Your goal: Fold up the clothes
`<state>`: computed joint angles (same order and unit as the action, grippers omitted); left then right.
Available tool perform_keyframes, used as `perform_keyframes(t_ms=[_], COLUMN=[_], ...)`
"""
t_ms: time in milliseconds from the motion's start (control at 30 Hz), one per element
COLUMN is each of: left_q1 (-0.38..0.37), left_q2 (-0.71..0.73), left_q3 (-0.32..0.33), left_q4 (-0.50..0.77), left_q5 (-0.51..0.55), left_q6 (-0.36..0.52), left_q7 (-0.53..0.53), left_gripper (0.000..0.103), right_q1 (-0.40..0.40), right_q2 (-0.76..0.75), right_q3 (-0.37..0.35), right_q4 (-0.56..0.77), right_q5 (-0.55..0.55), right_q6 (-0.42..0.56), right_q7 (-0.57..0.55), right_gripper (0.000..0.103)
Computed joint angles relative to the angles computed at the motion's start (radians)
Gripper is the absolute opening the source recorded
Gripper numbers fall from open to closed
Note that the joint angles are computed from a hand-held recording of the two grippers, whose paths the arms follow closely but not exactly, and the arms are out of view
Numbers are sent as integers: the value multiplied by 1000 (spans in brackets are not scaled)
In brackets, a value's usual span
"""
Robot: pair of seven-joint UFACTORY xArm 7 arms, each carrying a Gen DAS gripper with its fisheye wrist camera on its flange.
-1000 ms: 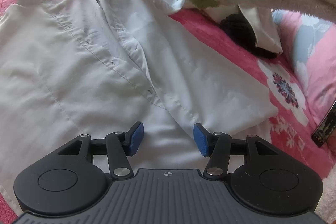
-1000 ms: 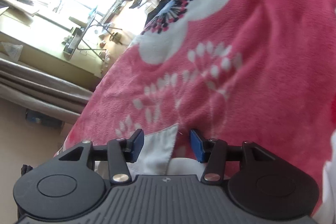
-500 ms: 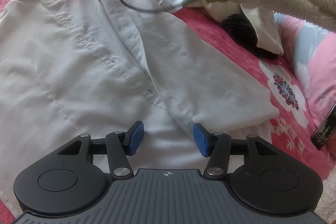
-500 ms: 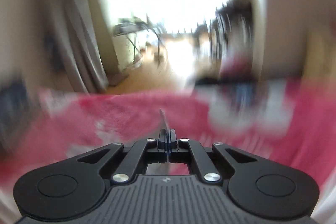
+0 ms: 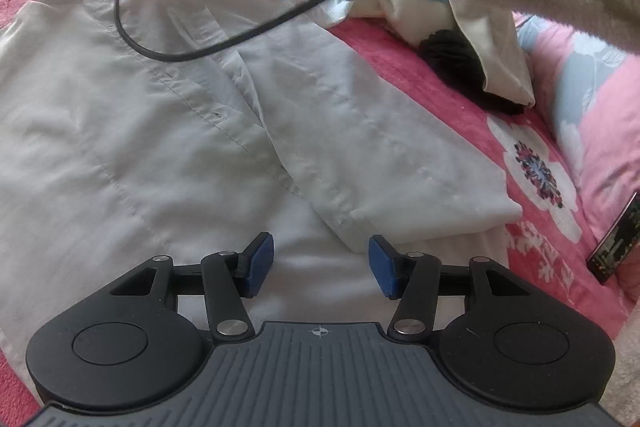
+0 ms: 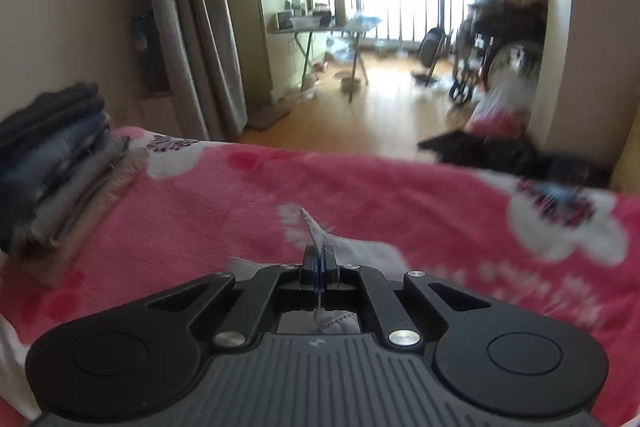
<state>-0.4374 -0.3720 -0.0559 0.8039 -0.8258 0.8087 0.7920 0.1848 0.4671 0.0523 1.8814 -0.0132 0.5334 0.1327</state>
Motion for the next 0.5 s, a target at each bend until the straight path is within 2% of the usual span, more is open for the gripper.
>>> perform_keyframes(t_ms=[133, 233, 300, 367, 433, 500], left_q1=[-1, -2, -3, -4, -5, -6], left_q2=[-12, -21, -27, -34, -39, -42], left_q3=[-1, 0, 2, 6, 11, 15], left_q4=[-7, -14, -18, -23, -26, -27], left_q5=[2, 5, 3, -3, -9, -14], left_q6=[-2, -4, -7, -9, -10, -7], left_q7=[-2, -7, -8, -11, -13, -14], left_gripper=[53, 53, 53, 53, 53, 53], right_q1=[-25, -4, 7, 7, -8, -38], right_q2=[112, 182, 197, 173, 119, 57], right_q3=[35, 24, 17, 18, 26, 44], right_q4=[138, 224, 250, 229, 161, 87], right_q5=[108, 108, 101, 96, 109, 146], right_q6=[81, 151, 198, 204, 149, 88], right_q7=[54, 111, 137, 141, 129, 109], right_gripper=[3, 7, 16, 41, 48, 48])
